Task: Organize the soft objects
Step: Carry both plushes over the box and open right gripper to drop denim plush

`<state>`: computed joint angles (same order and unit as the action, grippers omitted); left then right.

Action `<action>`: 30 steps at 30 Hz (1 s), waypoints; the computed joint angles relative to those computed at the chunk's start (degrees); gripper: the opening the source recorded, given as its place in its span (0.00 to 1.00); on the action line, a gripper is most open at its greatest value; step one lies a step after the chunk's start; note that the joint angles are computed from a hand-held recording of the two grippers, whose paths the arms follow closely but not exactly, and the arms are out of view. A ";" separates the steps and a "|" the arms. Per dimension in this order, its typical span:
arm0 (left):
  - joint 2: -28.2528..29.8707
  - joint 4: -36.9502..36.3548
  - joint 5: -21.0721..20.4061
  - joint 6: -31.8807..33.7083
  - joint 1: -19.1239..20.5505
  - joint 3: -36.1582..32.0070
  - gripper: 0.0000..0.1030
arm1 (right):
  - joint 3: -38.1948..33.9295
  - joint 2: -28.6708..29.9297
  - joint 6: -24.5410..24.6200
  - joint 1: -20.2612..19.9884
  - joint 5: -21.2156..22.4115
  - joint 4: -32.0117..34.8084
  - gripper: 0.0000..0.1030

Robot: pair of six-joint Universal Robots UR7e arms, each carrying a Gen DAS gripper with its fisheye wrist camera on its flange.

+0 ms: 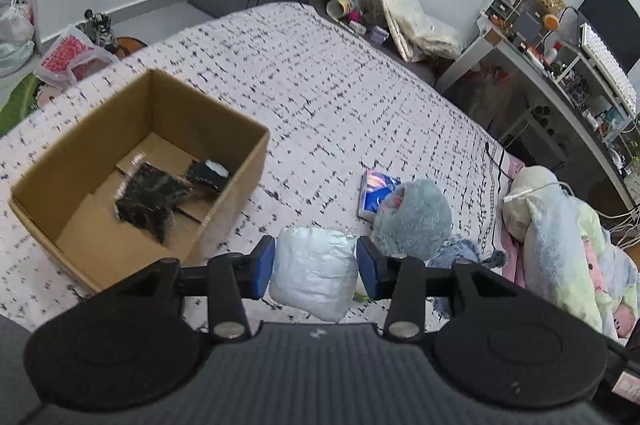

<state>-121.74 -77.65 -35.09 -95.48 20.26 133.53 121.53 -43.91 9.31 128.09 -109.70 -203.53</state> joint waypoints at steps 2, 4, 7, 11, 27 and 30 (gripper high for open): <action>-0.95 3.21 -0.04 -1.62 -0.75 -0.75 0.42 | -0.69 0.40 -0.17 1.11 -0.99 -0.34 0.26; -1.88 5.27 -0.19 -2.27 -1.10 -1.26 0.42 | -1.12 0.85 -0.19 1.73 -0.62 -1.22 0.26; -2.91 8.54 -0.24 -3.36 -1.19 -2.34 0.42 | -2.03 1.45 0.12 2.86 -0.81 -1.48 0.26; -4.39 13.63 0.09 -5.62 -2.17 -3.93 0.42 | -3.31 2.26 -0.14 4.34 -1.58 -1.64 0.26; -9.04 23.47 1.26 -6.00 -2.05 -7.90 0.42 | -8.48 6.41 2.63 7.48 -2.60 -0.80 0.26; -9.99 24.07 1.41 -5.50 -1.10 -8.20 0.42 | -9.73 7.24 3.04 7.96 -2.58 0.21 0.26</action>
<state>-131.73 -53.57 -33.68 -100.98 19.16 125.34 111.80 -36.66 12.35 136.05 -112.28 -203.32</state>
